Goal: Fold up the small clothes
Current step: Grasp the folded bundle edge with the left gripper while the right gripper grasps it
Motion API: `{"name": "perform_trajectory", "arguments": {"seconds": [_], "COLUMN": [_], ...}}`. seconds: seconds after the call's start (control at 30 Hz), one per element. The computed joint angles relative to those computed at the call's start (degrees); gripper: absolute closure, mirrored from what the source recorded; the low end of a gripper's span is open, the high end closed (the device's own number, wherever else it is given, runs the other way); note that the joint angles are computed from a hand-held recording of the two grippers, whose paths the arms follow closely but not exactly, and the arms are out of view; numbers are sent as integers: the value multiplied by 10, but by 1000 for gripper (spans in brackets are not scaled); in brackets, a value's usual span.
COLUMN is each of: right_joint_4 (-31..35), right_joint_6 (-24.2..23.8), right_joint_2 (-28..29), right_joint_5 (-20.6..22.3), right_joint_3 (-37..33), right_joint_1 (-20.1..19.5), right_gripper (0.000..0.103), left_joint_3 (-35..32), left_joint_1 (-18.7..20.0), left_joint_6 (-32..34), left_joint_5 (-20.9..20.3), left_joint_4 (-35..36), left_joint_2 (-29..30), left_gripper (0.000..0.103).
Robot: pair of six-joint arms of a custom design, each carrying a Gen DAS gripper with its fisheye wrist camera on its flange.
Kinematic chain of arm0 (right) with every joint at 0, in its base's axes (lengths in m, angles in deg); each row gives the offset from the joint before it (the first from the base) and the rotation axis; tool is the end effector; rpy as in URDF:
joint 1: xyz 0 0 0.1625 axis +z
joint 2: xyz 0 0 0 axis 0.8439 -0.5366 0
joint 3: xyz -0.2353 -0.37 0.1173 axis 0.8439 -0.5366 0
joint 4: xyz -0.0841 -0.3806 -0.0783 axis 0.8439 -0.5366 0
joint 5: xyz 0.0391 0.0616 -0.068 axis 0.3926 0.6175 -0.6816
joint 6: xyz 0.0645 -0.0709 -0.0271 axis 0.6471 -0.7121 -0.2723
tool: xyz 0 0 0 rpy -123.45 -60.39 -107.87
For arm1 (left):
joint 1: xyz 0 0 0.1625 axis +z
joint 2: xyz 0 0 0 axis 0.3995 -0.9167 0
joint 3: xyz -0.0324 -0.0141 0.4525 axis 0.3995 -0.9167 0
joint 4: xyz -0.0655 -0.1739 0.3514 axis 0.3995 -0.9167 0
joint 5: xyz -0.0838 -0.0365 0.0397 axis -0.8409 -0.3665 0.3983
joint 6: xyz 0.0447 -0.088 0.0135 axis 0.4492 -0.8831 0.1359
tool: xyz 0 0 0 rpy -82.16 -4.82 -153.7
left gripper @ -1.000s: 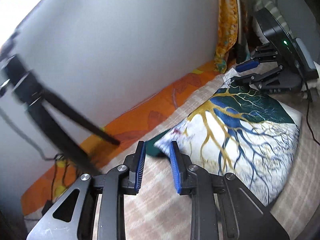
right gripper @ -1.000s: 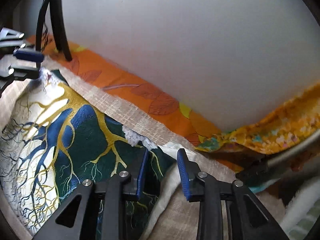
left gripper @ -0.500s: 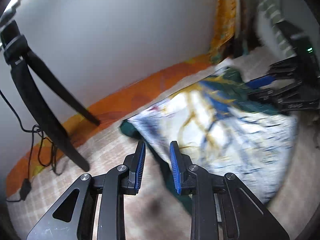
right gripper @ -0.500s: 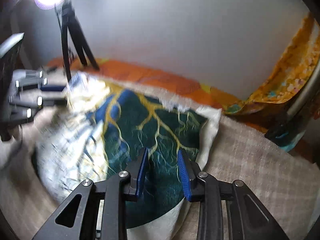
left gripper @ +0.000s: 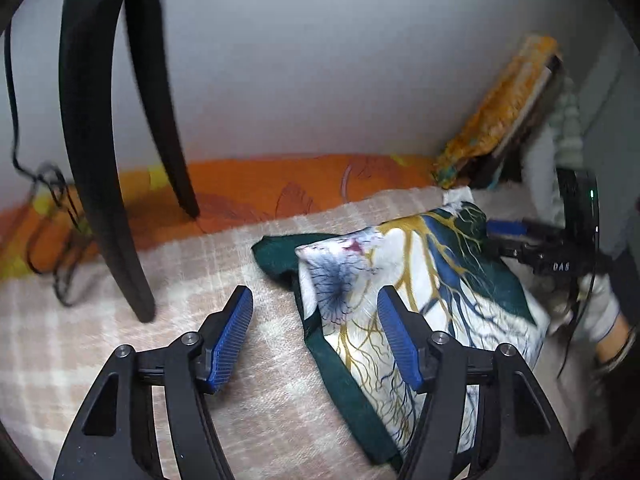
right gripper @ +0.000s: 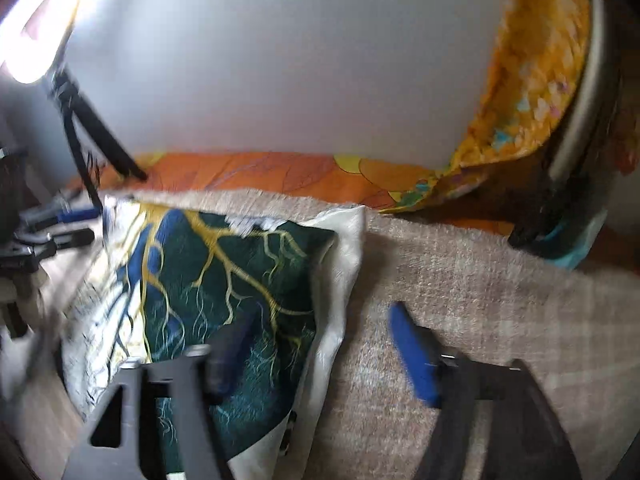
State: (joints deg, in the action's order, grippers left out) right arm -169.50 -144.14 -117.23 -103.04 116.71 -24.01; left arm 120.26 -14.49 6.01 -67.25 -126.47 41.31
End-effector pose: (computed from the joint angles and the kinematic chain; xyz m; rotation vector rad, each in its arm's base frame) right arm -0.0842 -0.2338 0.3955 0.4537 -2.5977 0.5131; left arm -0.3599 -0.2446 0.0012 0.4504 2.6834 -0.6474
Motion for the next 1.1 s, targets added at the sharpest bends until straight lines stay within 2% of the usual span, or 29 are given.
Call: {"name": "perform_trajectory", "arguments": {"seconds": [0.1, 0.2, 0.3, 0.43, 0.47, 0.5, 0.53, 0.57, 0.6, 0.67, 0.8, 0.9, 1.1], "right_joint_4": [44, 70, 55, 58, 63, 65, 47, 30, 17, 19, 30, 80, 202], "right_joint_6": [19, 26, 44, 69, 73, 75, 79, 80, 77, 79, 64, 51, -2], "right_joint_2": [28, 45, 72, 95, 102, 104, 107, 109, 107, 106, 79, 43, -53], "right_joint_5": [22, 41, 38, 48, 50, 49, 42, 37, 32, 32, 42, 62, 98], "right_joint_3": [-25, -39, -42, -52, -55, -54, -47, -40, -34, -31, -29, -41, -71], "right_joint_1": [-6, -8, 12, 27, 31, 35, 43, 50, 56, 63, 60, 50, 28], "right_gripper": [23, 23, 25, 42, 53, 59, 68, 73, 78, 97, 101, 101, 101], "left_joint_3": [4, -10, -16, -32, -34, -35, -39, -42, -45, -46, -51, -45, -51], "left_joint_1": [14, 15, 18, 23, 24, 25, 30, 34, 36, 31, 15, 3, -40], "left_joint_6": [-6, -2, -2, 17, 20, 26, 33, 38, 44, 48, 55, 50, 44], "left_joint_5": [-18, -13, -10, 3, 6, 5, -2, -6, -10, -5, 11, 18, 38], "left_joint_4": [-39, -45, -59, -61, -62, -66, -70, -74, -77, -76, -60, -64, -5], "left_joint_2": [16, 34, 44, 62, 64, 66, 70, 73, 76, 76, 70, 53, 6], "left_gripper": [39, 38, 38, 41, 47, 63, 72, 88, 93, 97, 98, 98, 98]}}
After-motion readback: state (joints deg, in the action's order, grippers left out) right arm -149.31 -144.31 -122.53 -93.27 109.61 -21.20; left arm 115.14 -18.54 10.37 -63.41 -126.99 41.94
